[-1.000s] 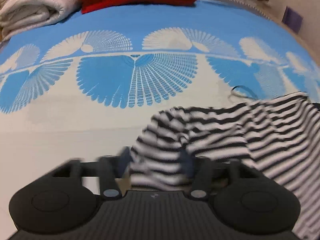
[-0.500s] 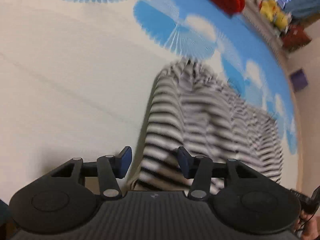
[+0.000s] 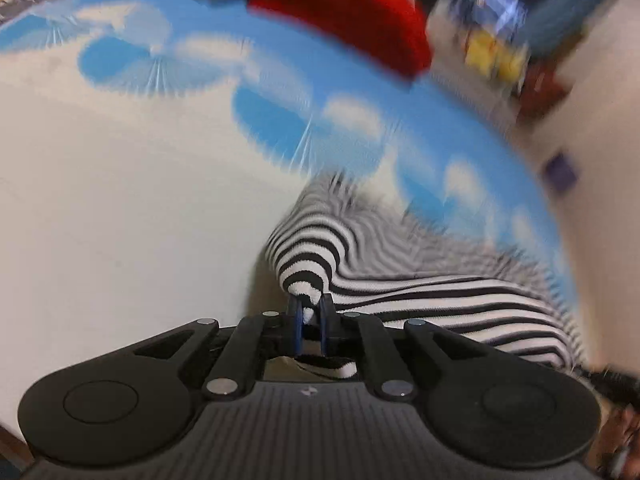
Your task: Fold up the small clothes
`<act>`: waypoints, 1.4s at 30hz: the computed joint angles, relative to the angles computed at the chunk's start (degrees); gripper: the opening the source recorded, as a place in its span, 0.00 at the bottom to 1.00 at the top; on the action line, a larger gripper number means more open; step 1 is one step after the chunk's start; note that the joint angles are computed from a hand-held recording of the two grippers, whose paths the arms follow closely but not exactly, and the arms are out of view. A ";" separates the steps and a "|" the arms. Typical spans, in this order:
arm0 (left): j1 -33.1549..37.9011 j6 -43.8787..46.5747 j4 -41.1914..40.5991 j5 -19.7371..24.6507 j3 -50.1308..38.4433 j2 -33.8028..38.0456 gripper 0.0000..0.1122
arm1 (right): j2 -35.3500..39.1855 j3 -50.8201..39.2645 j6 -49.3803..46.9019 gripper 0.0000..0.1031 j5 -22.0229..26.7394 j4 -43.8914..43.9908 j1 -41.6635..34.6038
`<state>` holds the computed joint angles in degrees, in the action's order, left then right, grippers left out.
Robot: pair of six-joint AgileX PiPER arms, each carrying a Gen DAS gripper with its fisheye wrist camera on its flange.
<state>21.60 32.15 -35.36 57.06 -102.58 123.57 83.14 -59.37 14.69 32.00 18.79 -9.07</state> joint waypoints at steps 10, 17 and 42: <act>-1.97 -6.74 10.69 -3.46 2.97 -1.84 0.08 | 7.01 -6.80 17.51 0.18 15.91 -25.17 8.22; -6.88 -1.47 13.16 4.61 -2.21 2.17 0.12 | 1.06 -1.64 -4.79 0.22 3.00 -12.14 7.63; -17.80 -17.96 26.19 -5.49 -33.11 22.23 0.38 | 28.70 -29.92 19.72 0.48 2.73 -43.80 14.81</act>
<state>3.80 14.19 -9.17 51.57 -135.69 145.80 111.84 -89.29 34.42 34.73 -25.01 5.74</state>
